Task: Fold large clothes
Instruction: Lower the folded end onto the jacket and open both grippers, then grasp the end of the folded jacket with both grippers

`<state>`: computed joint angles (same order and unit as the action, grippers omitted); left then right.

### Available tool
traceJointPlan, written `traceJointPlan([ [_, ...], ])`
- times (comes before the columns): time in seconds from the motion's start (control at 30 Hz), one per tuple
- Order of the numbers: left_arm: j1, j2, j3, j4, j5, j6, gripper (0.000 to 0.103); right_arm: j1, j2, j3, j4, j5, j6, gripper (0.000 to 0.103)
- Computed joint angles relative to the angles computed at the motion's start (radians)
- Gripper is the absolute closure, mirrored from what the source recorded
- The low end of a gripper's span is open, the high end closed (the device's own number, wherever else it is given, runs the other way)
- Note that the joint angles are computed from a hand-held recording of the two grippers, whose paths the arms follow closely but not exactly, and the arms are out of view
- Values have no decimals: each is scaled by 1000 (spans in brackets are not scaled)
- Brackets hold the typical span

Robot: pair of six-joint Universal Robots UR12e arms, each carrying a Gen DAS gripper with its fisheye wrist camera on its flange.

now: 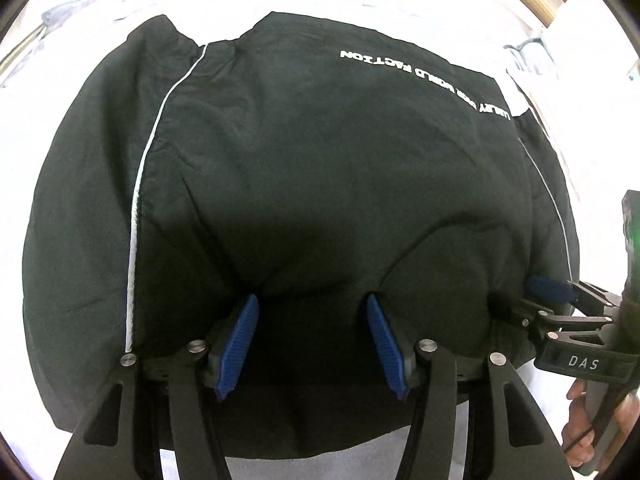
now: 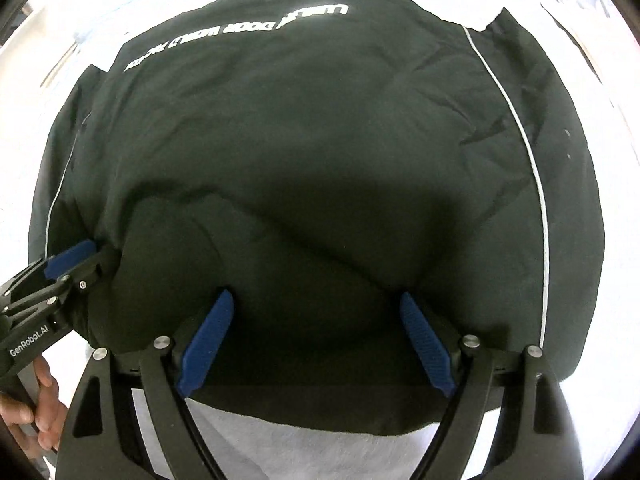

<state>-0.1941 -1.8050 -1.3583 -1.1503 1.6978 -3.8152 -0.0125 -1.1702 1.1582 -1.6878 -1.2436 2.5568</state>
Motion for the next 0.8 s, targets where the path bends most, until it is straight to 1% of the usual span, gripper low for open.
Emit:
traceJointPlan([
  [0.07,4,-13,13,-4,-6,2,44,-5,-8,3,13,-7,-2,16],
  [0.1,6,-13,22,-25,-15,-6,44,-23,-11,-8,41,-10,-15,16],
  [0.13,3,-16,36,-40,-20,-16,44,-33,-19,-10,62,6,-7,16],
  [0.2,-2,-6,37,-31,-24,-17,44,-48,-41,8,81,52,-24,16],
  [0.27,-11,13,14,2,-20,-25,44,-49,-70,49,39,39,-45,16],
  [0.33,-20,30,-14,11,-17,-47,44,-42,-88,86,2,14,-60,16],
  [0.37,-25,31,-20,-1,-15,-55,44,-39,-92,98,-5,6,-60,16],
  [0.43,-30,17,-13,-62,-10,-50,44,-36,-84,99,18,-3,-57,15],
  [0.5,-23,5,-8,-84,-20,-39,43,-35,-83,114,3,-3,-74,13],
  [0.6,-14,-4,-4,-94,-36,-31,43,-41,-91,136,-29,11,-89,11],
  [0.67,-15,-3,-6,-93,-30,-20,43,-45,-115,170,-44,11,-95,11],
  [0.8,-19,-5,-8,-85,-15,-12,42,-51,-132,202,-78,15,-106,8],
])
